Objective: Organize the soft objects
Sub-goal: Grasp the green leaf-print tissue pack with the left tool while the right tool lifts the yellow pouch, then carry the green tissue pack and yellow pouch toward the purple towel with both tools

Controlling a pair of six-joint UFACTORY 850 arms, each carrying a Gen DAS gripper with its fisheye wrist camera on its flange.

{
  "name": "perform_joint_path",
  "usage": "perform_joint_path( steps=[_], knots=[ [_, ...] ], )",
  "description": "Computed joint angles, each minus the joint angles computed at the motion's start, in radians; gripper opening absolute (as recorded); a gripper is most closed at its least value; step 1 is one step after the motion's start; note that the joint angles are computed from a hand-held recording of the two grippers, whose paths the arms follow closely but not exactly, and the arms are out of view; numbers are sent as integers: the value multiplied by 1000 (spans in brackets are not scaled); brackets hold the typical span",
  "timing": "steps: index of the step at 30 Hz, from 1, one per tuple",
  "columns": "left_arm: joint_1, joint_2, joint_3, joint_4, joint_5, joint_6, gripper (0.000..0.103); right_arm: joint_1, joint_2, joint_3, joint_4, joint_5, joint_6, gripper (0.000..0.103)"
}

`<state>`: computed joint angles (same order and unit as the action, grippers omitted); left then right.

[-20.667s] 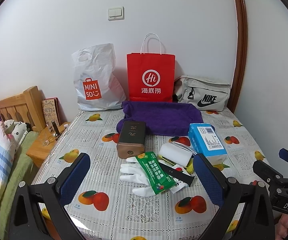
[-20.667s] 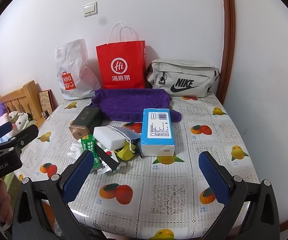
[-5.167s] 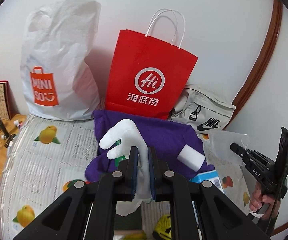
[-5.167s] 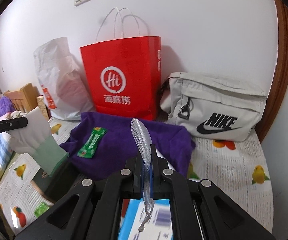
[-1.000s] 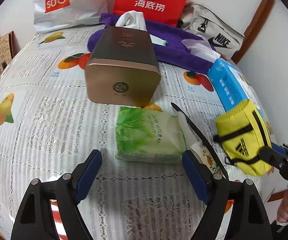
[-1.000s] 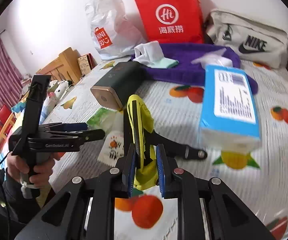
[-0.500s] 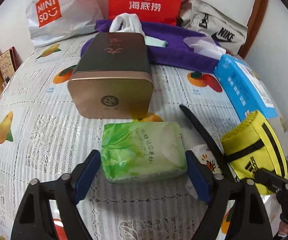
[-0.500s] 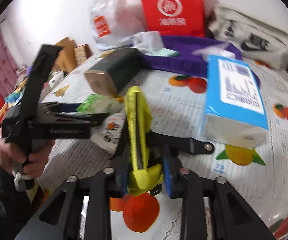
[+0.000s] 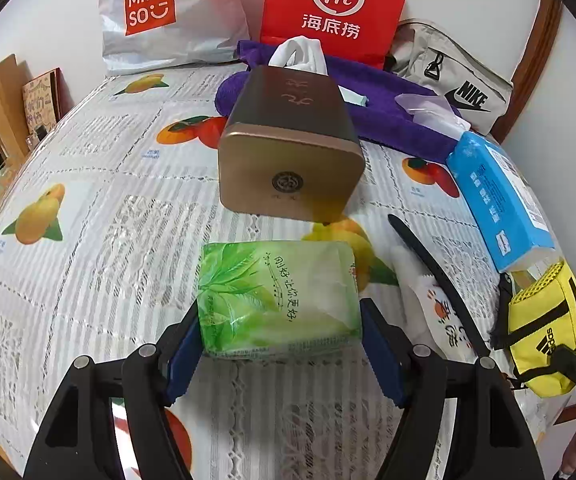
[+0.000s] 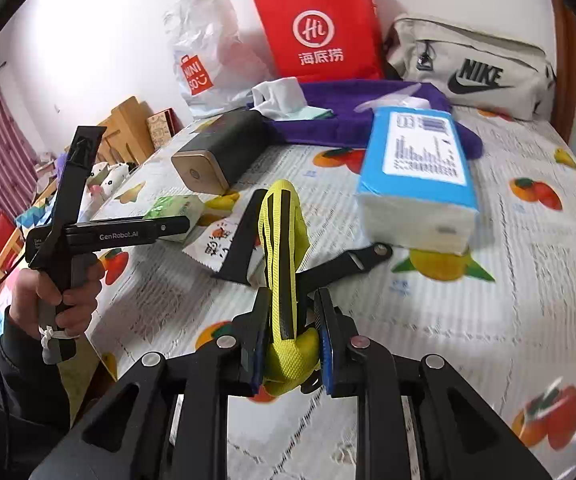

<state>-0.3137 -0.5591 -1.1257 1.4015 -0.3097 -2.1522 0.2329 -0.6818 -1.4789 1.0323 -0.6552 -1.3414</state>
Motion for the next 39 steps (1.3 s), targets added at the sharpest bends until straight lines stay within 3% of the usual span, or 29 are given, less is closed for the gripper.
perform_joint_path(
  steps=[4,8,13,21,39],
  knots=[
    [-5,6,2,-44,3,29,72,-15,26,38,33,-36,-37,21],
    [-1,23,23,38,47,-76,71,-26,62,76,94,-37,-91,21],
    [-14,33,25,26,32,-68,71,-30,91,96,109,42,-96,20],
    [-17,88,49,-1,1,-34,71,-33,59,57,-40,161,108,20],
    [7,146,17,-35,-5,53,71,-33,62,-18,-12,124,129,19]
  ],
)
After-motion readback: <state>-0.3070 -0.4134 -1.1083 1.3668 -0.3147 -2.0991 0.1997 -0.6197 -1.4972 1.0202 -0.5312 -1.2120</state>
